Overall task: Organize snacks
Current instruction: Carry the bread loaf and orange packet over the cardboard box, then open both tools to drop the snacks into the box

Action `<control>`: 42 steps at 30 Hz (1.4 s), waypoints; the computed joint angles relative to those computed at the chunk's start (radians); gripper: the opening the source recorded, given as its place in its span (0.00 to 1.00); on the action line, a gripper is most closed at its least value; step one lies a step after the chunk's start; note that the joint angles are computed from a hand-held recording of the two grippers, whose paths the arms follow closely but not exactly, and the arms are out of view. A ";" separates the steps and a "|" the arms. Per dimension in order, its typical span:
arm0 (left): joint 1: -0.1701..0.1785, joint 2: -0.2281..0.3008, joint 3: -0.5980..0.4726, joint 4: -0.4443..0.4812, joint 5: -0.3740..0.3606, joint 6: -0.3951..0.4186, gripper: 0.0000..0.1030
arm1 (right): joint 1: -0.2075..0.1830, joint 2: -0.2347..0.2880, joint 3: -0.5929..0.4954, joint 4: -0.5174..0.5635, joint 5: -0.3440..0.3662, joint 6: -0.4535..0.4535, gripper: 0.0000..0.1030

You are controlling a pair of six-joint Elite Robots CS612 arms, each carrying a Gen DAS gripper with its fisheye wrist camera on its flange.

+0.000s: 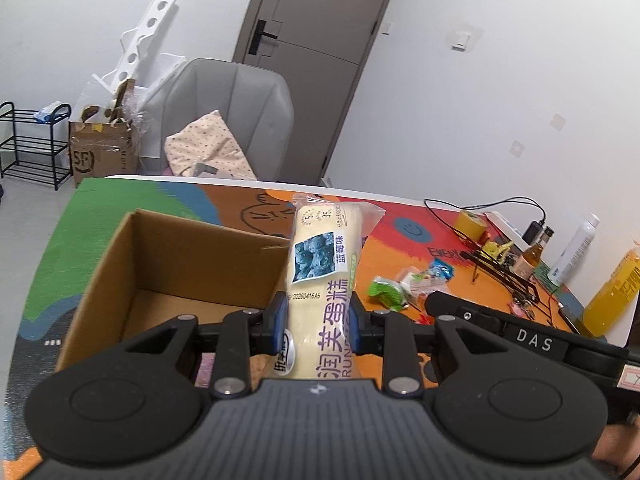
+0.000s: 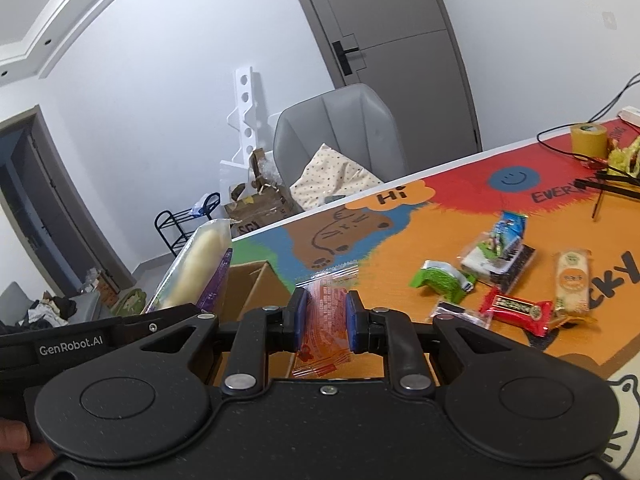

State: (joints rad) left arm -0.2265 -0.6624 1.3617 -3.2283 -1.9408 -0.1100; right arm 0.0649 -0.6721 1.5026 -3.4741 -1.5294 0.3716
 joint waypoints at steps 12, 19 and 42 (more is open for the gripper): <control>0.031 0.022 -0.037 0.033 0.052 -0.040 0.28 | 0.025 0.023 -0.064 0.045 0.029 -0.034 0.18; 0.039 0.032 -0.056 0.078 0.090 -0.040 0.29 | 0.038 0.038 -0.105 0.080 0.045 -0.054 0.18; 0.041 0.007 -0.012 0.005 0.129 -0.067 0.78 | 0.038 0.041 -0.109 0.068 0.101 0.020 0.47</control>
State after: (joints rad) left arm -0.1857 -0.6556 1.3494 -3.2236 -1.8121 -0.1774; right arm 0.1027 -0.6308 1.3937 -3.4060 -1.4284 0.3916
